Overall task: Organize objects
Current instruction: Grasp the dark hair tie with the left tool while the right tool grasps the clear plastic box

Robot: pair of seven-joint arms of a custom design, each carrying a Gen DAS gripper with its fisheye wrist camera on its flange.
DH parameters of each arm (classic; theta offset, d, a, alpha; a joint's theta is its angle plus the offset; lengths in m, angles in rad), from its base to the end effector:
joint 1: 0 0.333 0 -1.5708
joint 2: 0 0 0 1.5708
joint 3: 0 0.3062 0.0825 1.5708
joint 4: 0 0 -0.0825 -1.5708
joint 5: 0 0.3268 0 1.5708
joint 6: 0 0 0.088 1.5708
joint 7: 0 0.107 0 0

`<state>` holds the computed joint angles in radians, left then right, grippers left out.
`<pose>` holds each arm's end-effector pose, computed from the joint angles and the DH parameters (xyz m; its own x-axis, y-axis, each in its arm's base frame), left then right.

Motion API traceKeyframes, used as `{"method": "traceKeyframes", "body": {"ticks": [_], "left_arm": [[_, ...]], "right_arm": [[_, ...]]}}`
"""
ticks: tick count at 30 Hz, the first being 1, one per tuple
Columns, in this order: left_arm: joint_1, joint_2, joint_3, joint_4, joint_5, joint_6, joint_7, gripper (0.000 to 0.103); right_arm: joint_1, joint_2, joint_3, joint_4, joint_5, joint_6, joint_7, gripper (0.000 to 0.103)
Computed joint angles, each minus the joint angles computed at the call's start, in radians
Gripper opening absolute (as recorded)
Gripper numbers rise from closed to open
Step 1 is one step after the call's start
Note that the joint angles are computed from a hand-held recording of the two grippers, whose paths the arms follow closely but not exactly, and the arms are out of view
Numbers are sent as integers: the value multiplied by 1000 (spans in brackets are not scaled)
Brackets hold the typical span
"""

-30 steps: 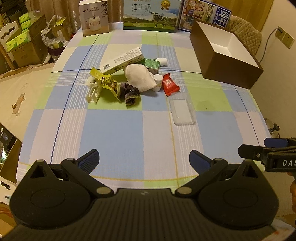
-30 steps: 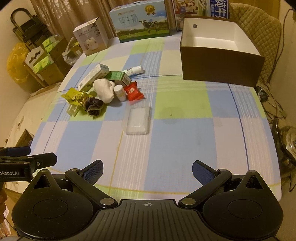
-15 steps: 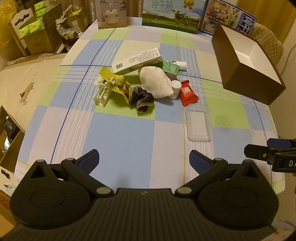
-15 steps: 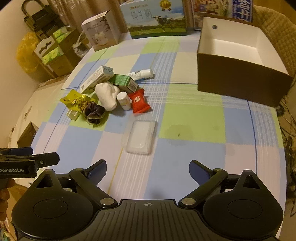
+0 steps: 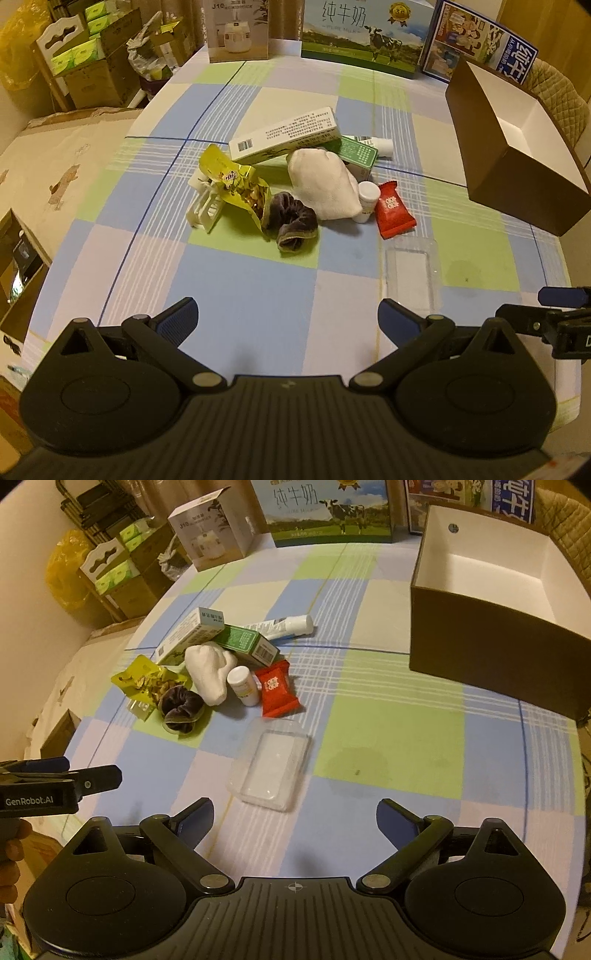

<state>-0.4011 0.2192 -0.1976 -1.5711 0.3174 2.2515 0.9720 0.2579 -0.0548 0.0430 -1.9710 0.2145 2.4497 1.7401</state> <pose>0.5158 -0.3257 0.5699 -0.1326 -0.9909 0.0220 -0.8594 0.1038 -0.5007 0.5072 0.1580 0.5628 0.0719 -0.9579 -0.2781 -0.8897 0.0644 -0.4519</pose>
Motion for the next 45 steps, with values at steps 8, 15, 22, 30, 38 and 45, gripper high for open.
{"method": "traceKeyframes", "body": {"ticks": [8,15,22,30,38,45], "left_arm": [[47,59,5,53,-73,27,205,102],[76,122,10,118,-160,63,406,102],[81,170,22,166,-206,61,525,102],[78,220,40,232,-217,47,580,101],[70,276,46,312,-219,23,617,99],[65,306,38,334,-233,44,679,98]], "right_arm": [[22,85,31,62,-148,34,240,92],[48,154,39,103,-267,53,417,85],[61,194,37,115,-350,59,524,80],[76,257,36,180,-406,1,556,74],[79,289,27,210,-439,-52,543,55],[43,211,-2,112,-470,-44,623,54]]}}
